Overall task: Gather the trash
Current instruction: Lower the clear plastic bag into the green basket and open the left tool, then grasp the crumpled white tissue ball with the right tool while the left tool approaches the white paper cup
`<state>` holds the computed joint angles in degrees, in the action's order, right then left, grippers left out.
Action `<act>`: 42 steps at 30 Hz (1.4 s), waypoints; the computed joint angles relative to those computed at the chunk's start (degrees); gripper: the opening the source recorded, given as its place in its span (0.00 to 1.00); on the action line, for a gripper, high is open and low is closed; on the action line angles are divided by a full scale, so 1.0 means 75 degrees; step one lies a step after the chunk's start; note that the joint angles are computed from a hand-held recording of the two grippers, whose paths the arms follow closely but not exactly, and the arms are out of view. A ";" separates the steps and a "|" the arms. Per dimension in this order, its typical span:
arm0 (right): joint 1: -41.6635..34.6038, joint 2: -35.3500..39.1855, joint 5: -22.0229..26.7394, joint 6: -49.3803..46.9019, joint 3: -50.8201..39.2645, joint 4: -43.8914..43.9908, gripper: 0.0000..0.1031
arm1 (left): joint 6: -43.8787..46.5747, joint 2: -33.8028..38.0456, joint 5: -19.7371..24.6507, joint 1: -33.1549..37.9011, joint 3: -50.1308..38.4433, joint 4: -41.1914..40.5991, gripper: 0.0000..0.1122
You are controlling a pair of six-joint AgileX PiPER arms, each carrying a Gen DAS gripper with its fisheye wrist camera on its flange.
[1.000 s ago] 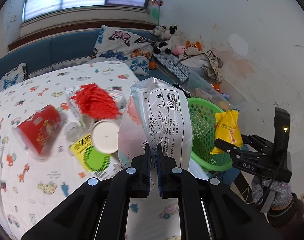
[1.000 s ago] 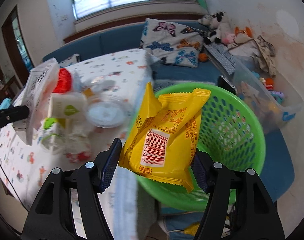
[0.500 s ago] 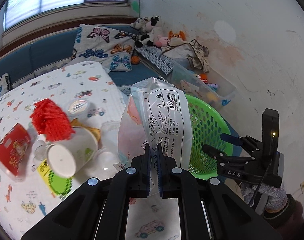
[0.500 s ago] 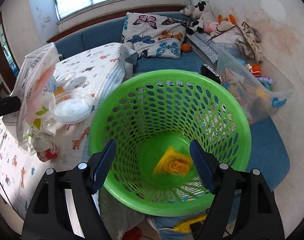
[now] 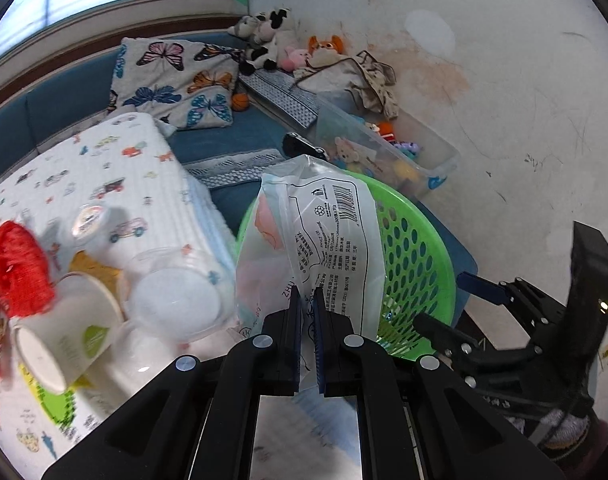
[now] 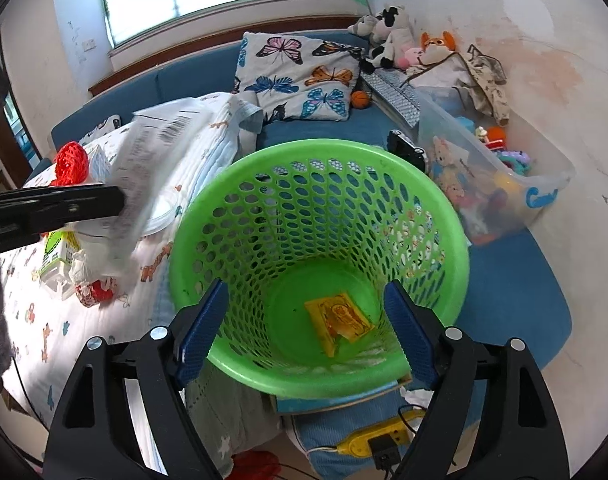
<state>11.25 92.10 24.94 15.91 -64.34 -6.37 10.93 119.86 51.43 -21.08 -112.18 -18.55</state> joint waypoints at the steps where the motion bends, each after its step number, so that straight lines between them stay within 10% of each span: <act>1: 0.0016 -0.0045 0.0003 0.0069 0.0043 -0.0031 0.78 | -0.0051 0.0116 0.0062 -0.0062 -0.0152 0.0036 0.05; 14: -0.0138 -0.0374 -0.0091 -0.0074 0.0463 0.0291 0.78 | -0.0209 0.0193 -0.0267 -0.0445 -0.0083 0.0270 0.43; 42: 0.1581 0.0900 0.0604 -0.1186 -0.2303 0.1164 0.78 | -0.0682 -0.2573 -0.1599 0.2451 0.3417 0.0365 0.47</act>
